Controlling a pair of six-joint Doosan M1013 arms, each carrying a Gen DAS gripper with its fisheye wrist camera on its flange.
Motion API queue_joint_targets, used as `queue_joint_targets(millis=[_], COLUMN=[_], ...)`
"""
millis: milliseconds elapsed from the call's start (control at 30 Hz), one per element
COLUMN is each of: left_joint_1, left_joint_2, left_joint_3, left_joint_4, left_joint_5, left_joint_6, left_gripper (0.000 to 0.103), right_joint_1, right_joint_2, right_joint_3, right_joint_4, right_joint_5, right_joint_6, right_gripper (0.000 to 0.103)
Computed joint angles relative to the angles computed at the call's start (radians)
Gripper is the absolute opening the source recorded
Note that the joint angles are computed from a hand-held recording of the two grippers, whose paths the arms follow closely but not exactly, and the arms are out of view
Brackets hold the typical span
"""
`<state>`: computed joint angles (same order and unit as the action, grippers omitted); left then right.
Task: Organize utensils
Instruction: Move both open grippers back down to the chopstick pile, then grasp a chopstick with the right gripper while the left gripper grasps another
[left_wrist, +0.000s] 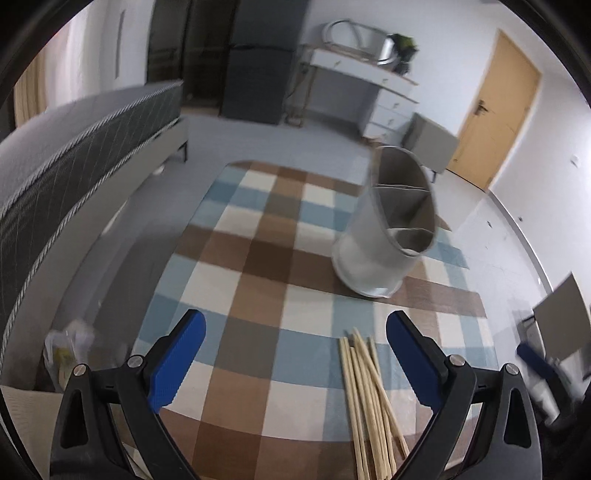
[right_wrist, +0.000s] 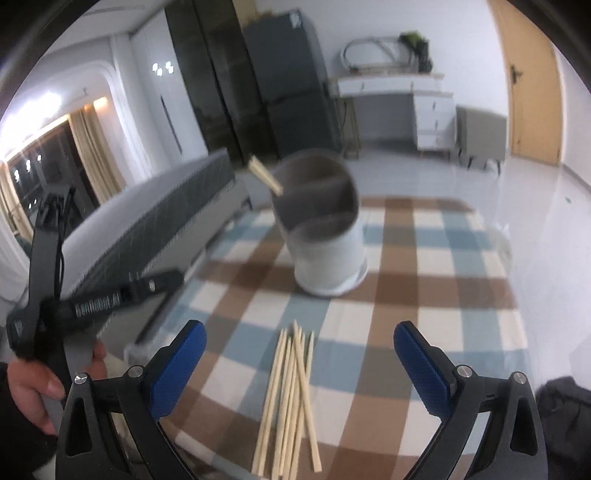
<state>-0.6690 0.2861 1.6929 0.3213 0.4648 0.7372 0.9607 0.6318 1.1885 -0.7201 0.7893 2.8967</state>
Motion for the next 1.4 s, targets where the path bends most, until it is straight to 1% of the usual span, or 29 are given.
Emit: queue_joint_targets(millis=[33,67,167,200,233,267,300,367,400,433,500,567,667,700,800,867,900,933,967,1000,1133,1300,1400], left_joint_1=[0.006,0.010,0.030,0.040,0.048,0.055,0.060,0.069,0.075,0.080,0.093,0.102,0.107,0.107,0.099,0.104,0.106,0.106,0.104,0.104,0.098,0.082,0.080], left_joint_2=[0.005,0.009,0.020,0.021,0.021,0.022,0.023,0.030,0.033,0.036,0.041,0.044,0.048,0.048,0.054,0.056,0.058,0.059,0.059,0.060,0.064,0.074,0.090], left_joint_3=[-0.008,-0.011,-0.025,-0.028,-0.029,-0.031,-0.032,-0.039,-0.043,-0.046,-0.050,-0.055,-0.061,-0.061,-0.067,-0.067,-0.069,-0.069,-0.069,-0.071,-0.076,-0.087,-0.100], left_joint_4=[-0.010,-0.011,-0.023,-0.048,-0.072,-0.087,-0.094,-0.116,-0.139,-0.161,-0.232,-0.269,-0.280,-0.281,-0.217,-0.248,-0.255,-0.252,-0.246,-0.242,-0.228,-0.218,-0.323], left_joint_5=[0.016,0.025,0.056,0.059,0.058,0.065,0.073,0.089,0.102,0.106,0.116,0.123,0.131,0.128,0.142,0.140,0.142,0.145,0.145,0.147,0.160,0.179,0.203], left_joint_6=[-0.007,-0.016,-0.055,-0.056,-0.051,-0.059,-0.066,-0.064,-0.059,-0.048,-0.014,0.004,0.007,0.010,-0.033,-0.010,-0.003,-0.003,-0.005,-0.006,-0.002,0.039,0.177], left_gripper=[0.096,0.096,0.096,0.096,0.096,0.096,0.096,0.096,0.096,0.096,0.096,0.096,0.096,0.096,0.096,0.096,0.096,0.096,0.096,0.096,0.096,0.096,0.096], right_joint_1=[-0.004,-0.013,-0.038,-0.050,-0.057,-0.064,-0.074,-0.085,-0.090,-0.094,-0.104,-0.108,-0.111,-0.110,-0.109,-0.106,-0.105,-0.105,-0.105,-0.104,-0.100,-0.097,-0.099], right_joint_2=[0.011,0.028,0.068,0.089,0.103,0.121,0.148,0.188,0.213,0.226,0.258,0.277,0.301,0.312,0.338,0.350,0.347,0.343,0.343,0.338,0.284,0.179,0.093], right_joint_3=[-0.016,-0.043,-0.101,-0.134,-0.154,-0.180,-0.222,-0.280,-0.317,-0.337,-0.383,-0.411,-0.446,-0.463,-0.506,-0.525,-0.518,-0.511,-0.510,-0.502,-0.416,-0.256,-0.132], right_joint_4=[0.033,0.090,0.227,0.291,0.326,0.362,0.412,0.460,0.475,0.491,0.528,0.530,0.549,0.545,0.533,0.523,0.515,0.514,0.515,0.510,0.469,0.412,0.363], right_joint_5=[0.010,0.028,0.053,0.071,0.079,0.096,0.133,0.190,0.232,0.251,0.297,0.323,0.346,0.364,0.404,0.424,0.416,0.408,0.402,0.392,0.298,0.143,0.036], right_joint_6=[-0.039,-0.105,-0.230,-0.293,-0.334,-0.378,-0.441,-0.513,-0.542,-0.558,-0.593,-0.607,-0.644,-0.654,-0.672,-0.684,-0.682,-0.679,-0.677,-0.671,-0.624,-0.478,-0.357], right_gripper=[0.090,0.088,0.077,0.069,0.060,0.058,0.058,0.054,0.048,0.044,0.040,0.033,0.029,0.026,0.019,0.014,0.011,0.005,0.004,0.004,0.003,0.003,0.003])
